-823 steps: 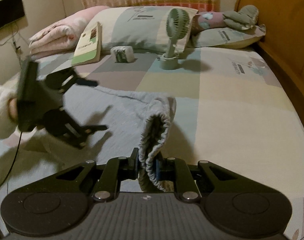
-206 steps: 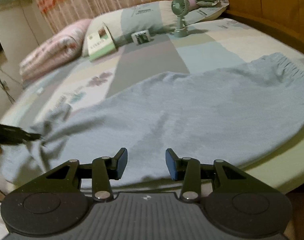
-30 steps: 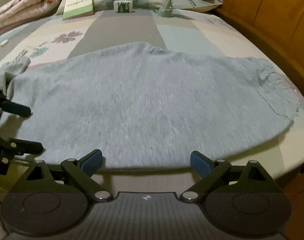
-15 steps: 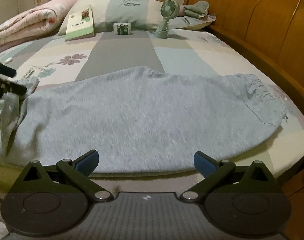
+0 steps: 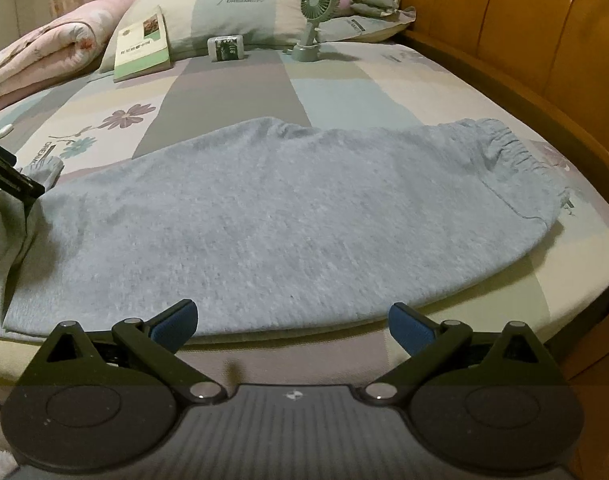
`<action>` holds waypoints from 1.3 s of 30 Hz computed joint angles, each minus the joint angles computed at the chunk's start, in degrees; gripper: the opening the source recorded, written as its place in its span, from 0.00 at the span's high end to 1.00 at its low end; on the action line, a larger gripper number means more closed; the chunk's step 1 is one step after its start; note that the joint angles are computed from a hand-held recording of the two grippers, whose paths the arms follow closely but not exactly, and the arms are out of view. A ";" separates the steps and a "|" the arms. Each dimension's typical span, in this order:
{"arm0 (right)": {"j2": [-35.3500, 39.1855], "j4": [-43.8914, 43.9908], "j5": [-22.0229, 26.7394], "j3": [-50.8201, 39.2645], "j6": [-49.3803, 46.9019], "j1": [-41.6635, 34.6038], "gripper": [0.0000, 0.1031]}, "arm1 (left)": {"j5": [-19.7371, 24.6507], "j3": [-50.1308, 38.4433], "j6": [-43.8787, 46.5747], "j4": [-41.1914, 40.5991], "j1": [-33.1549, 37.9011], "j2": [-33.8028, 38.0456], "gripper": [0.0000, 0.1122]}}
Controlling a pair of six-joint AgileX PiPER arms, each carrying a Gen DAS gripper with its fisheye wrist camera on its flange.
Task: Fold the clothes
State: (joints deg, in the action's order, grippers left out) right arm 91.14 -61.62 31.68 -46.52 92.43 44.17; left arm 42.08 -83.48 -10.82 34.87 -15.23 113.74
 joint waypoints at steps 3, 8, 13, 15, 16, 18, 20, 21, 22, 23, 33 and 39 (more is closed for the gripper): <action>-0.19 -0.49 -0.06 0.16 0.62 -0.17 0.00 | 0.88 1.43 2.28 0.15 0.19 -1.25 0.28; -0.15 -1.02 -0.66 0.19 0.99 -0.19 0.00 | 1.06 5.56 1.91 2.70 1.06 -4.73 0.27; -0.38 -2.10 -1.16 0.44 1.92 0.14 0.00 | 0.78 9.88 -0.61 5.46 2.50 -8.69 0.27; -0.59 -2.54 -1.09 0.50 2.39 0.47 0.00 | 0.31 12.42 -1.92 6.43 3.32 -11.16 0.27; -0.72 -2.93 -1.25 0.59 2.81 0.60 0.00 | 0.01 13.60 -2.47 6.79 3.84 -12.27 0.27; -0.74 -3.30 -1.57 0.48 3.20 0.84 0.00 | -0.22 15.76 -3.34 6.99 5.07 -14.48 0.26; -0.68 -3.55 -1.72 0.25 3.40 1.28 0.00 | -0.71 18.48 -4.47 7.42 6.40 -17.10 0.26; -0.63 -3.70 -1.76 0.13 3.50 1.56 0.00 | -0.97 19.94 -4.94 7.61 7.25 -18.40 0.26; -0.58 -3.84 -1.85 -0.01 3.52 1.84 0.00 | -1.22 21.21 -5.41 7.71 8.06 -19.51 0.26; -0.53 -3.97 -1.95 -0.17 3.52 2.12 0.00 | -1.61 22.45 -5.64 7.64 8.93 -20.56 0.26; -0.14 -3.86 0.93 -2.95 2.04 6.91 0.00 | -10.89 34.67 2.87 -5.11 21.67 -28.42 0.25; 0.56 -2.93 1.63 -5.53 0.41 9.32 0.00 | -16.27 40.48 17.81 -21.11 29.37 -31.07 0.25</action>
State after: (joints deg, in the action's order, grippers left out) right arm 91.70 -64.55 33.31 -52.05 92.84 53.49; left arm 25.81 -43.00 7.00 13.76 14.14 82.67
